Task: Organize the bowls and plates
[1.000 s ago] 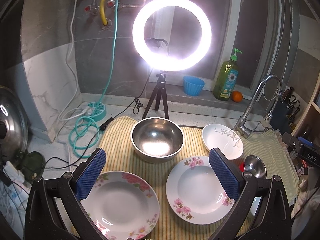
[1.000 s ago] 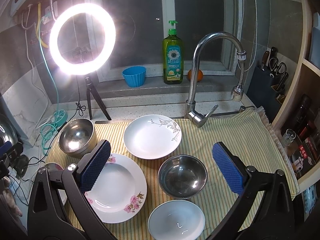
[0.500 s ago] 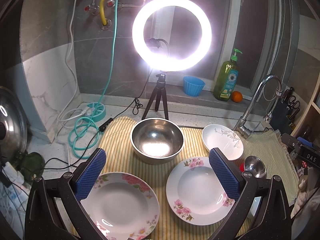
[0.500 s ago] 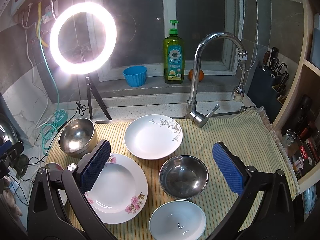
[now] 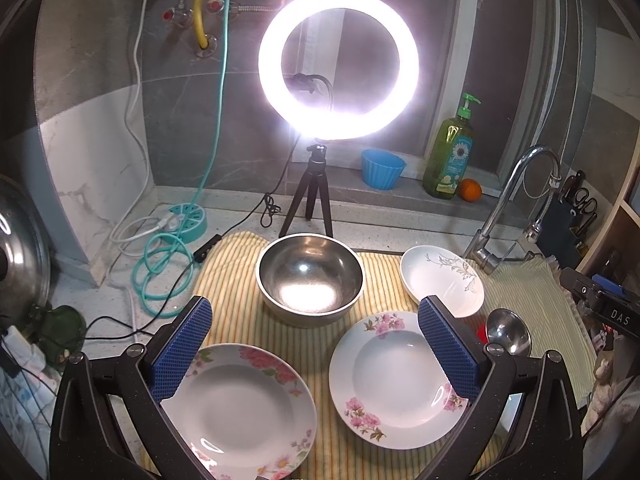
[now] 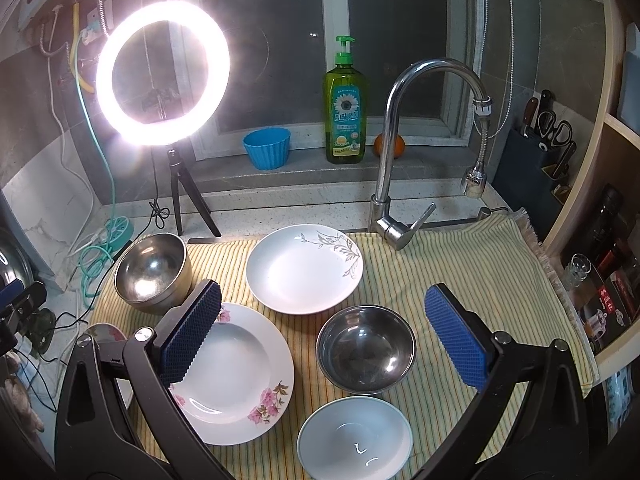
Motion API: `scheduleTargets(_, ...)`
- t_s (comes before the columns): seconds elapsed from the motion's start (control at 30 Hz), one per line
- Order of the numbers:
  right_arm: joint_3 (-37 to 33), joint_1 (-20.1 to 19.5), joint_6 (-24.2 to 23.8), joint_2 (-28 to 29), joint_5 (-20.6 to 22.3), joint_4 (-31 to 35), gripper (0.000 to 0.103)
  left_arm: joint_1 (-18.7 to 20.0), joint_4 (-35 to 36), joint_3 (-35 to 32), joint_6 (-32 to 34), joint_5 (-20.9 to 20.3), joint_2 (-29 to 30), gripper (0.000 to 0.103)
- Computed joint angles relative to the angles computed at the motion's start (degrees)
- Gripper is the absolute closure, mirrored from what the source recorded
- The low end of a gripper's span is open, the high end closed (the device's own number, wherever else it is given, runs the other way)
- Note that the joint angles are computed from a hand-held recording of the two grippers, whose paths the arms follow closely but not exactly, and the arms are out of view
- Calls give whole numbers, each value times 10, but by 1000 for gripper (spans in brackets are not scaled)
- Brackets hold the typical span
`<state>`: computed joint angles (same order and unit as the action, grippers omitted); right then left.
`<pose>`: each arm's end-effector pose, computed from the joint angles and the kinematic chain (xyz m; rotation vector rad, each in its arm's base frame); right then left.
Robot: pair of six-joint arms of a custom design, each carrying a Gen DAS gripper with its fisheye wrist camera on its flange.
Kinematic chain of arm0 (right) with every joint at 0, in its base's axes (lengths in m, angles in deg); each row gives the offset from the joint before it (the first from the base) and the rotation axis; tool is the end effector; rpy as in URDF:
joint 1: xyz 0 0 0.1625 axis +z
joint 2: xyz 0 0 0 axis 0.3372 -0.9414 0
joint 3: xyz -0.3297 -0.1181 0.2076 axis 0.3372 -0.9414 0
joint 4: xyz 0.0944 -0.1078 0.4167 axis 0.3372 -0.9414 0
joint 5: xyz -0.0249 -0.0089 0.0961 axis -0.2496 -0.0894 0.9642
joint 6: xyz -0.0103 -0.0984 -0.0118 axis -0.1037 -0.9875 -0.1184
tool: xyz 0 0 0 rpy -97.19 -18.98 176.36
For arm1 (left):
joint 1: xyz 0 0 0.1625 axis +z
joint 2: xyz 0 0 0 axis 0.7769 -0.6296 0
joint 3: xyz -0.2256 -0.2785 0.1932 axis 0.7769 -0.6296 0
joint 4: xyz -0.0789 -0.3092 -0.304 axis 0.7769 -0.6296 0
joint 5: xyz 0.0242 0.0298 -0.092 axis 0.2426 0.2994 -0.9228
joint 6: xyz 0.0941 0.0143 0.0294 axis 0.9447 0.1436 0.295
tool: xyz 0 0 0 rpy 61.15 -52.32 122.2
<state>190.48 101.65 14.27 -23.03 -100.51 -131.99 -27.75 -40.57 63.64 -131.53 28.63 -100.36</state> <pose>0.3282 -0.3977 0.0965 0.7611 -2.3121 0.9441 -0.1129 -0.2947 0.3228 0.0128 2.0841 -1.2373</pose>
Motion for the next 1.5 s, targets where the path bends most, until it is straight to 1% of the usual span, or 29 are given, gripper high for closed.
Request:
scheduleTargets(0.17, 1, -1, -2, 0, 1, -2, 0, 1, -9, 2, 9, -2, -2, 1)
scheduleTargets(0.4, 5, -3, 1, -2, 0, -2, 0, 14, -55, 9, 60, -4, -9, 1)
scheduleTargets(0.57, 10, -9, 14, -3, 1, 4, 0, 38, -130, 20, 134, -12, -10, 1)
scheduleTargets(0.7, 7, -13, 43, -6, 4, 36, 0, 61, -202, 31, 202, -26, -4, 1)
scheduleTargets(0.87, 18, -27, 69, -16, 25, 66, 0, 108, -340, 48, 322, -65, 12, 1)
scheduleTargets(0.93, 25, -32, 73, -21, 38, 70, 0, 126, -374, 50, 352, -79, 20, 1)
scheduleTargets(0.97, 28, -33, 76, -22, 44, 71, 0, 133, -387, 52, 364, -87, 23, 3)
scheduleTargets(1.0, 32, -35, 79, -24, 52, 74, 0, 140, -402, 53, 378, -94, 26, 8)
scheduleTargets(1.1, 35, -39, 93, -27, 73, 102, 1, 169, -454, 55, 425, -123, 36, 12)
scheduleTargets(1.13, 35, -41, 97, -28, 79, 115, 4, 177, -470, 56, 439, -131, 39, 12)
scheduleTargets(1.17, 33, -43, 101, -29, 82, 127, 10, 185, -488, 56, 451, -140, 44, 13)
scheduleTargets(1.2, 31, -46, 102, -29, 88, 142, 13, 193, -505, 58, 463, -151, 45, 15)
scheduleTargets(1.27, 26, -47, 102, -28, 92, 164, 23, 209, -538, 61, 487, -174, 51, 24)
scheduleTargets(1.3, 23, -47, 101, -27, 89, 176, 24, 220, -556, 61, 502, -186, 57, 30)
scheduleTargets(1.33, 22, -47, 101, -26, 89, 184, 26, 230, -567, 60, 514, -199, 64, 33)
scheduleTargets(1.4, 23, -50, 109, -30, 99, 202, 28, 244, -583, 57, 531, -219, 70, 37)
scheduleTargets(1.43, 25, -53, 116, -32, 107, 215, 32, 254, -594, 56, 545, -231, 74, 41)
scheduleTargets(1.47, 27, -56, 123, -34, 116, 227, 38, 262, -600, 53, 558, -241, 80, 42)
scheduleTargets(1.5, 29, -62, 136, -37, 128, 243, 41, 269, -604, 49, 569, -251, 84, 45)
